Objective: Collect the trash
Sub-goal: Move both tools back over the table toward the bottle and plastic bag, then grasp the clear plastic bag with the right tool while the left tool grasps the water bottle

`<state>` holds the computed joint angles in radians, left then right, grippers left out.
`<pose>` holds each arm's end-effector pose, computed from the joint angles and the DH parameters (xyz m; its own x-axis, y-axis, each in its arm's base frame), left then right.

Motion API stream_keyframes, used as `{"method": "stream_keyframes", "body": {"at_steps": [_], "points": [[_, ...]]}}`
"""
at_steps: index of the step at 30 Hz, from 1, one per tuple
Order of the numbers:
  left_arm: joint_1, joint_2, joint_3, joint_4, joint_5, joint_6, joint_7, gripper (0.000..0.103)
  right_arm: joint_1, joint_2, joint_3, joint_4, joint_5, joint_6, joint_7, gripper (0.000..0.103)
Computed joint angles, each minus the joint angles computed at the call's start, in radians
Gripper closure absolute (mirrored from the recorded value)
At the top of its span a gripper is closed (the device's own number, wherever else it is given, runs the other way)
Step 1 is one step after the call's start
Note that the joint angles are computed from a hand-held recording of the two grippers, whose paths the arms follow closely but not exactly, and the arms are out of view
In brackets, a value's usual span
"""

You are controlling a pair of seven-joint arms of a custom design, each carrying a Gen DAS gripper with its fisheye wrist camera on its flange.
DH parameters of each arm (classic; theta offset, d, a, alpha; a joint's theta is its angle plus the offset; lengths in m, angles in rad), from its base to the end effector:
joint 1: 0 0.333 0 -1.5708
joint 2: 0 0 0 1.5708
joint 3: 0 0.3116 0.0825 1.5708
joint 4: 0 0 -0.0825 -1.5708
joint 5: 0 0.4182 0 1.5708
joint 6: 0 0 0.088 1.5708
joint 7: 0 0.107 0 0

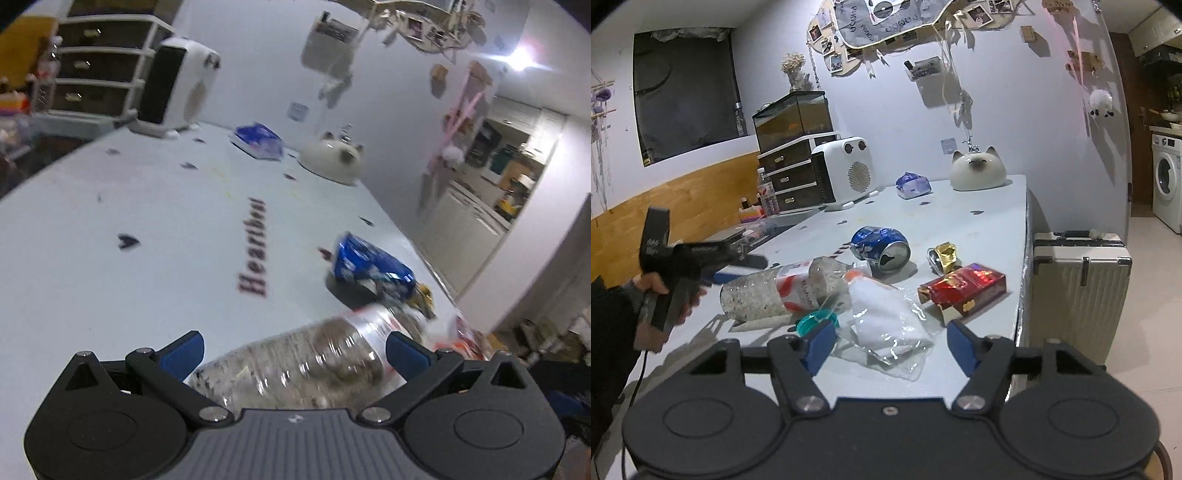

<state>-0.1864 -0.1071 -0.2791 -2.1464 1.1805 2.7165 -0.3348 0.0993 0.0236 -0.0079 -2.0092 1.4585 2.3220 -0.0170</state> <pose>0.5065 -0.2957 0.4848 0.2620 -0.8935 0.3648 -0.4762 -0.4485 -0.7564 0.6188 0.0748 0.4670 0.7546 -0.6099 -0.2420 -0.4181 -0.1626 -0.8937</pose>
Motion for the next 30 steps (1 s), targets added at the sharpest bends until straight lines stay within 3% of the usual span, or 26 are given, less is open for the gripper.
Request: {"method": "stream_keyframes", "body": {"at_steps": [5,8,12,14,18,21,23,25,30], "points": [[-0.006,-0.055,-0.020,-0.062,0.023,0.094,-0.016,0.000,0.005,0.048,0.014,0.056,-0.003,0.006,0.012,0.034],[-0.026,-0.062,-0.047,-0.066,-0.047,0.073,0.056,0.000,0.016,0.090,0.035,0.098,-0.031,0.035,0.020,0.034],[-0.076,-0.023,-0.082,-0.016,-0.186,-0.075,0.191,0.001,0.028,0.146,0.066,0.154,-0.092,0.060,0.033,0.030],[-0.101,0.006,-0.092,0.021,-0.216,-0.161,0.230,0.001,0.038,0.162,0.084,0.166,-0.117,0.101,0.025,0.022],[-0.148,0.053,-0.087,0.080,-0.182,-0.301,0.187,0.012,0.045,0.175,0.105,0.168,-0.166,0.134,0.018,0.022],[-0.177,0.072,-0.076,0.103,-0.165,-0.372,0.137,0.030,0.039,0.155,0.110,0.140,-0.183,0.131,-0.013,0.048],[-0.196,0.079,-0.072,0.115,-0.162,-0.416,0.103,0.035,0.039,0.130,0.108,0.107,-0.192,0.139,-0.056,0.073],[-0.211,0.078,-0.069,0.114,-0.149,-0.436,0.053,0.036,0.038,0.112,0.099,0.086,-0.197,0.129,-0.072,0.081],[-0.259,0.088,-0.086,0.130,-0.119,-0.538,-0.013,0.036,0.033,0.071,0.073,0.045,-0.220,0.080,-0.073,0.082]]}}
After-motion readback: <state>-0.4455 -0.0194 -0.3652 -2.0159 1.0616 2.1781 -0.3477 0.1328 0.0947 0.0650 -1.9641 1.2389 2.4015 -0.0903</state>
